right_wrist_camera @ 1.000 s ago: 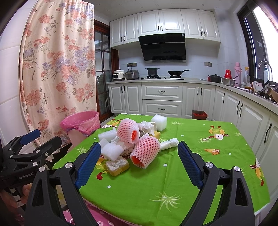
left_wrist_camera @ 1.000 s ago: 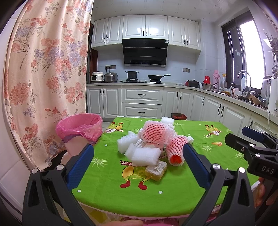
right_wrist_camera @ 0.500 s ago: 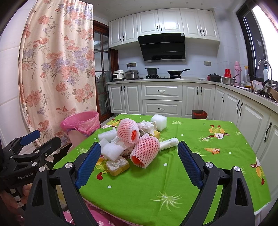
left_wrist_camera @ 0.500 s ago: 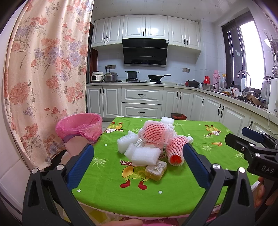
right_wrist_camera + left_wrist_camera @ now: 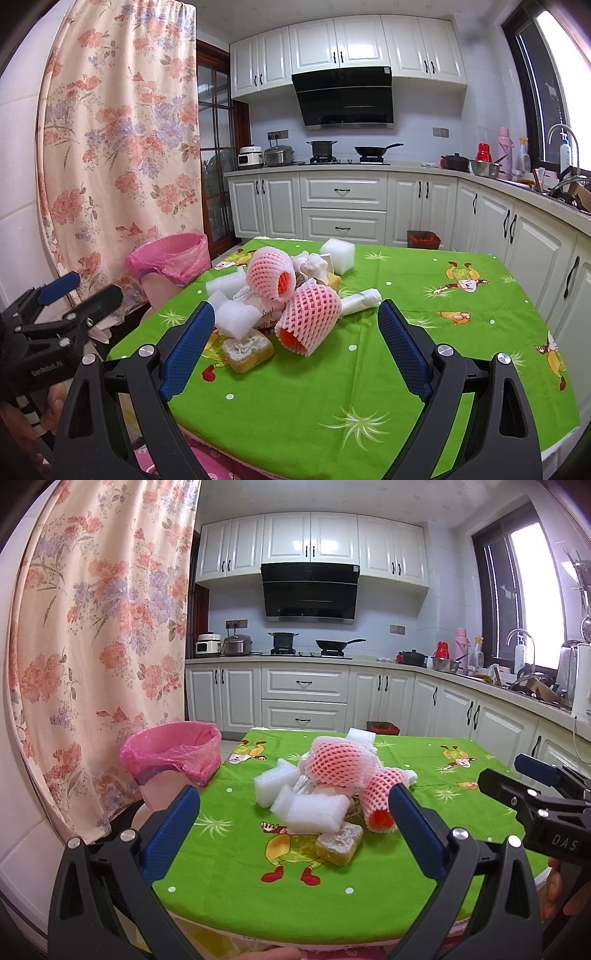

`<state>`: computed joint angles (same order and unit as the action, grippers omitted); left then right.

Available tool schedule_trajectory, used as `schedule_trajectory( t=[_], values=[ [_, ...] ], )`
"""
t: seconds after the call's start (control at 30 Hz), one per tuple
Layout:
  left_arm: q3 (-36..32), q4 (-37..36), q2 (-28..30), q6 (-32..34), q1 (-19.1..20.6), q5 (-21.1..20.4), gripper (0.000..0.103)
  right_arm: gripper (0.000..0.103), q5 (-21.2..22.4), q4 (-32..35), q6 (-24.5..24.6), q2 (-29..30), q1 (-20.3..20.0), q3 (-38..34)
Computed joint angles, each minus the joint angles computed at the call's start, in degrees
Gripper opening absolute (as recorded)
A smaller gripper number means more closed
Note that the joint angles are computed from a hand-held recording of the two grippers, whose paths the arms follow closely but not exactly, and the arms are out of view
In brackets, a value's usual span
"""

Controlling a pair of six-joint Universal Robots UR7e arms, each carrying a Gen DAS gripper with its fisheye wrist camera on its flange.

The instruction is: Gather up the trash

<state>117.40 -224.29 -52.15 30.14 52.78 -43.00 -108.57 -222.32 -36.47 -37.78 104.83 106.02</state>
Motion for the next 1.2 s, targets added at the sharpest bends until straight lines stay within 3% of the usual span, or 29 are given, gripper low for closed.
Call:
schedule_trajectory(
  t=[0.3, 0.5, 0.8, 1.03, 1.13, 1.2],
  values=[
    [-4.4, 4.9, 1.7, -4.5, 5.8, -1.1, 0.099, 0.084, -1.6, 5.3, 0.8, 4.3, -1.8, -7.0],
    [-8.3, 12.6, 2.3, -11.4, 10.7, -2.8, 0.098, 0.084, -3.9, 11.9, 4.0, 7.7, -3.2, -14.0],
    [-14.5, 18.5, 6.2, -12.6, 13.5, -2.3, 0.098, 0.084, -5.7, 22.3, 9.2, 12.1, -4.8, -24.5],
    [-18.6, 29.1, 6.9, -23.8, 14.2, -5.2, 0.098, 0.084, -5.6, 29.8, 12.9, 14.0, -5.9, -30.7],
    [-20.6, 32.3, 8.0, -26.2, 14.2, -5.4, 0.098, 0.076, -4.5, 32.3, 13.3, 14.0, -6.5, -31.1],
    [-22.4, 34.2, 9.1, -27.6, 14.2, -5.2, 0.098, 0.063, -3.4, 34.1, 13.5, 13.6, -7.2, -30.7]
  ],
)
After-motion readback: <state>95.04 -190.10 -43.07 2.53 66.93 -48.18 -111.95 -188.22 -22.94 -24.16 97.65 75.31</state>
